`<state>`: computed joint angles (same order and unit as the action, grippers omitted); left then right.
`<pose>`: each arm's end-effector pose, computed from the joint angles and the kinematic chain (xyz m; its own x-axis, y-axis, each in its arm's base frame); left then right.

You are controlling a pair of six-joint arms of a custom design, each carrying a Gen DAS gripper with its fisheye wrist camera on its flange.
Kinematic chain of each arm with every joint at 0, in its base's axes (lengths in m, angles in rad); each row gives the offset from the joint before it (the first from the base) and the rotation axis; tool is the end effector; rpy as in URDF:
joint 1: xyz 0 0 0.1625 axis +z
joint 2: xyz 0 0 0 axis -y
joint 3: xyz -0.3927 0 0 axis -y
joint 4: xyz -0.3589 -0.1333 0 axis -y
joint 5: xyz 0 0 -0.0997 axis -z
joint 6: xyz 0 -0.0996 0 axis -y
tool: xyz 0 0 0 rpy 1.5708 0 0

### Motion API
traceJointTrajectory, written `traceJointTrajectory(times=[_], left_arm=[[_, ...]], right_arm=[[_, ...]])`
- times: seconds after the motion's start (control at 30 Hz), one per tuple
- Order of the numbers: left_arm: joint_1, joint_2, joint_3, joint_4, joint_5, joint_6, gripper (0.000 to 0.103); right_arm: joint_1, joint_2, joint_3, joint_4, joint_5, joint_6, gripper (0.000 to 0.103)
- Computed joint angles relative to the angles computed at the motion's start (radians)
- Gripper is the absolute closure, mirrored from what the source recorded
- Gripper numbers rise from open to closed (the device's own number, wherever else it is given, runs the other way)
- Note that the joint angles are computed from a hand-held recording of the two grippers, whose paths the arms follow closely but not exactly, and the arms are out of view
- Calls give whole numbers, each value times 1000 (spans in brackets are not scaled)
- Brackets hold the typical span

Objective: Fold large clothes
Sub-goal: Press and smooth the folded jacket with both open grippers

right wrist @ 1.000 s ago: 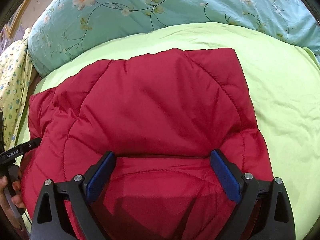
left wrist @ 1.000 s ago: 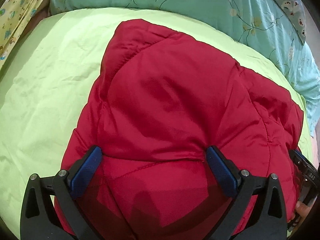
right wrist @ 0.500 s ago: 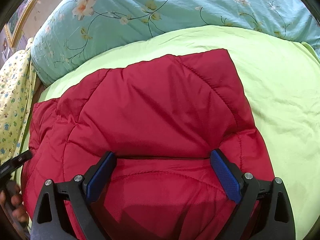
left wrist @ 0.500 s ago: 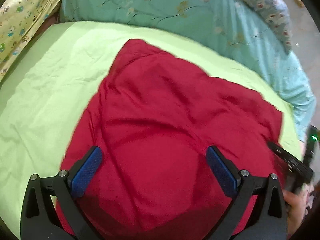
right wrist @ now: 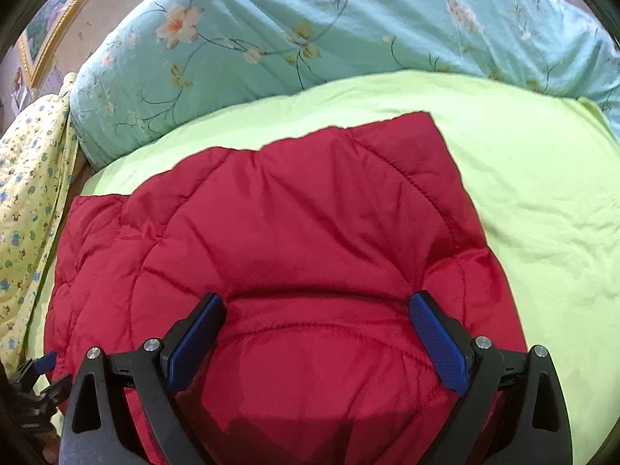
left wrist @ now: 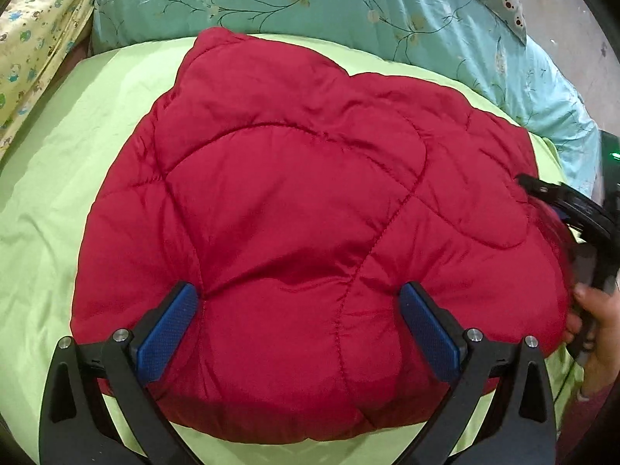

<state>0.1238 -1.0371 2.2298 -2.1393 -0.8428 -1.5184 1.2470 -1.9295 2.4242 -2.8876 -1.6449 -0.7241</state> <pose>-0.3422 -0.2437 0.0484 -0.7887 -0.0587 -0.6119 0.3355 0.7930 -0.5086 0.0180 -0.3421 0.3652 -0.8388 -0.1513 0.5231 -0.4526 0.7277 -0.5154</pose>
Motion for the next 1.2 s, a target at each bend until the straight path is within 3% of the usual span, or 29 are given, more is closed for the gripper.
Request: traceJointTrajectory(times=[0.13, 0.27, 0.4, 0.5, 0.67, 0.97, 1.2], left_arm=[[6, 6, -1, -15, 2, 5, 0], [2, 10, 1, -18, 9, 1, 0], [-8, 8, 10, -19, 11, -7, 0], [-15, 9, 11, -15, 10, -5, 0], [-43, -20, 28, -3, 0, -17, 0], [-98, -36, -17, 127, -35, -69, 0], [-101, -9, -48, 153, -51, -59, 0]], right_arm=[[-8, -106, 50, 3, 46, -40, 6], [-88, -308, 114, 149, 180, -96, 6], [-137, -465, 194, 240, 193, -206, 6], [-50, -411, 255, 98, -6, -213, 6], [-10, -339, 242, 77, -100, -184, 5], [-28, -323, 242, 55, -84, -193, 3], [-47, -391, 261, 100, -68, -195, 3]])
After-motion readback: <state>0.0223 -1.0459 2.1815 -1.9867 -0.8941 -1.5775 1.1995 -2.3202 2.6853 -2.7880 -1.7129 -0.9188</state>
